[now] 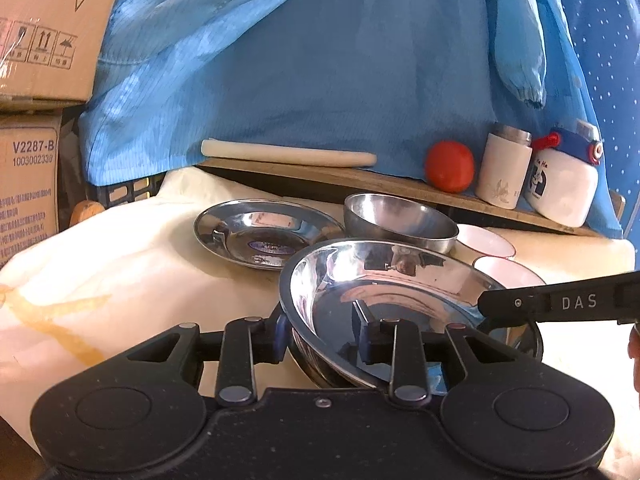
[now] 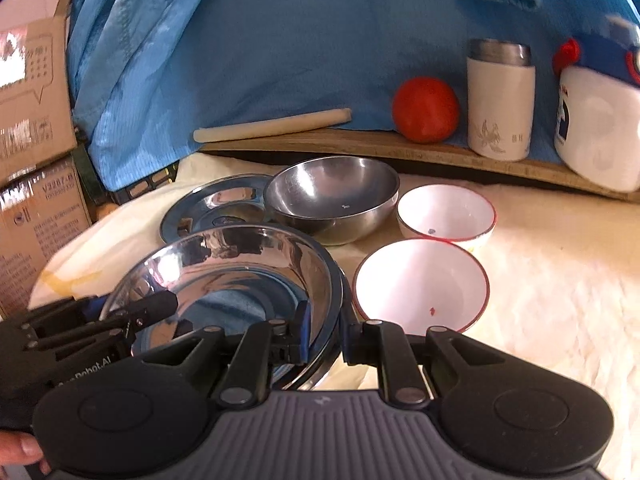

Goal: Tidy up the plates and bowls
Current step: 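Lower the plate onto the other large plate and open the left gripper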

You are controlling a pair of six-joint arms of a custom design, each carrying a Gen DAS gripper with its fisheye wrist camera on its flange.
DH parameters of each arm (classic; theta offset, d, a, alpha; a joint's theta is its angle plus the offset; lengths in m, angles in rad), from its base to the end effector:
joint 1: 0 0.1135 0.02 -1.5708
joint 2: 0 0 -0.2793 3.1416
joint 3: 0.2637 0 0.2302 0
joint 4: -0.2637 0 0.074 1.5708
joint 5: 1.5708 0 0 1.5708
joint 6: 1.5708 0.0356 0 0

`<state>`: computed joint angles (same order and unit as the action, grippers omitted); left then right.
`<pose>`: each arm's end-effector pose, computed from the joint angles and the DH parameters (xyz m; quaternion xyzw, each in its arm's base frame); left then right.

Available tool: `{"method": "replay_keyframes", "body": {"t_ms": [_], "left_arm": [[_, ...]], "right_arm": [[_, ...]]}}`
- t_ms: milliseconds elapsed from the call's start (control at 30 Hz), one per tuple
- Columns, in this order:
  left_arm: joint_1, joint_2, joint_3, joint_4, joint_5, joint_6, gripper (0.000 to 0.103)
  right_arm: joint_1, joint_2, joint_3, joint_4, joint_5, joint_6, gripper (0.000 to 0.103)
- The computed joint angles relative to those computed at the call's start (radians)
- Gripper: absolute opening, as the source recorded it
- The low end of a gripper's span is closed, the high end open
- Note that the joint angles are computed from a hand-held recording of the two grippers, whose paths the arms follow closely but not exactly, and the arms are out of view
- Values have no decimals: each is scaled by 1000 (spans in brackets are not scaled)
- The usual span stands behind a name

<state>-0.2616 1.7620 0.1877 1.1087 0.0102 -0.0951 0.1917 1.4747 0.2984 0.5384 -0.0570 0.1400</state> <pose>0.2223 -0.0599 0.1161 0.0735 0.8480 -0.0974 0.5158 0.2176 0.0443 0.1442 -0.0359 0.8922 0.0993 0.4392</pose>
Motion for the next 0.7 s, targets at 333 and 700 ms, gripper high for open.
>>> {"method": "replay_keyframes", "body": {"t_ms": [333, 700], "left_arm": [[-33, 17, 3, 12, -42, 56, 45], [-41, 34, 9, 20, -53, 68, 51]], "right_arm": [[83, 24, -23, 65, 133, -52, 18], [103, 37, -29, 85, 130, -82, 18]]}}
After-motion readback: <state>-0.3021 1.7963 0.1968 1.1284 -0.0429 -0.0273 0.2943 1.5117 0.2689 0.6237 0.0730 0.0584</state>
